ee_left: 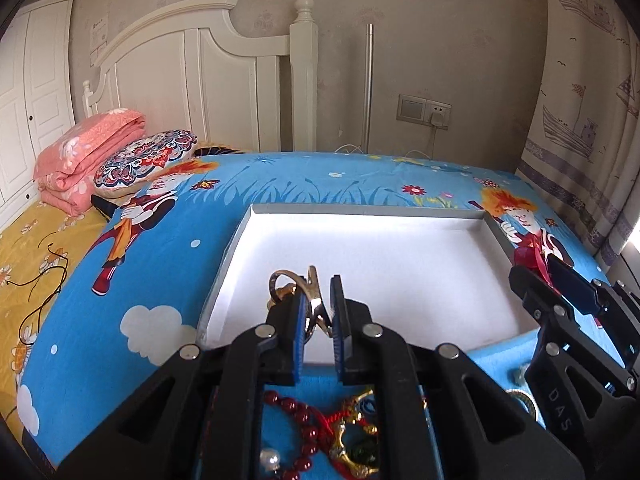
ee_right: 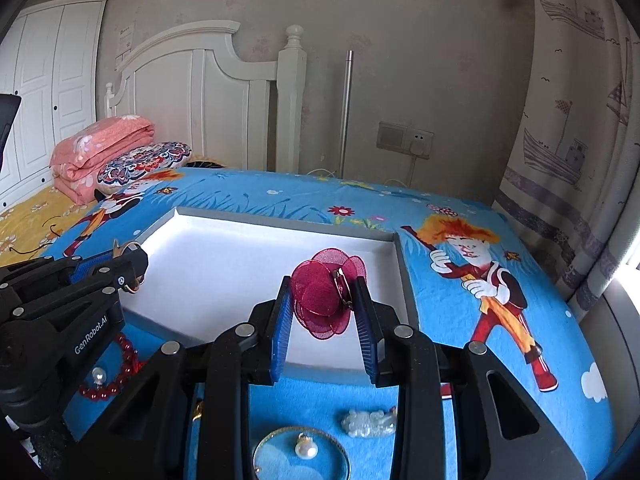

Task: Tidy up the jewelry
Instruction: 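Carry the ring and flower into the white tray and open both grippers, then lift both open grippers away from the tray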

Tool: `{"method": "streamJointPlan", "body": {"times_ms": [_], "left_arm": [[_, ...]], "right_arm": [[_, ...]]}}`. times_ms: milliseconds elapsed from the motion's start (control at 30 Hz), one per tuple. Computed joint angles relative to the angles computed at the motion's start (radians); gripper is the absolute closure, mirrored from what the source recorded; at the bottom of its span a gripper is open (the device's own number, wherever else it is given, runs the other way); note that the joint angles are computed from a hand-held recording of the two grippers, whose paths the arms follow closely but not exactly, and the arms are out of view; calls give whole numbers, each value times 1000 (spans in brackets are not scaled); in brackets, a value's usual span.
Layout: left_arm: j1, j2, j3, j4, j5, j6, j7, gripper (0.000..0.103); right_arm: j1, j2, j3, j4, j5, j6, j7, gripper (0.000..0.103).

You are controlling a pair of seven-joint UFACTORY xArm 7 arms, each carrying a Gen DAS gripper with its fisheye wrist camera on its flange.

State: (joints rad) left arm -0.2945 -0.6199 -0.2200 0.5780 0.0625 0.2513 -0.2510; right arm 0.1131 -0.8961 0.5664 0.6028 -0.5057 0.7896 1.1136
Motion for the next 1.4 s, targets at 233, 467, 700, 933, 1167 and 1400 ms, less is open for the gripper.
{"method": "streamJointPlan", "body": {"times_ms": [233, 467, 700, 933, 1167, 1400], "left_arm": [[129, 144, -87, 97, 87, -72, -85, 92], [116, 230, -57, 149, 120, -58, -110, 92], [109, 250, -47, 162, 145, -48, -121, 84], [161, 205, -75, 132, 206, -85, -174, 48], [109, 45, -14, 36, 139, -50, -142, 23], [44, -231, 17, -168, 76, -37, -74, 14]], "right_arm": [[-85, 113, -27, 47, -55, -64, 0, 72], [-82, 173, -52, 56, -75, -78, 17, 72], [-66, 211, -77, 64, -89, -69, 29, 71], [-32, 176, -94, 51, -85, -56, 22, 42], [42, -5, -103, -16, -5, -3, -3, 42], [155, -237, -42, -117, 135, 162, -20, 42]]}}
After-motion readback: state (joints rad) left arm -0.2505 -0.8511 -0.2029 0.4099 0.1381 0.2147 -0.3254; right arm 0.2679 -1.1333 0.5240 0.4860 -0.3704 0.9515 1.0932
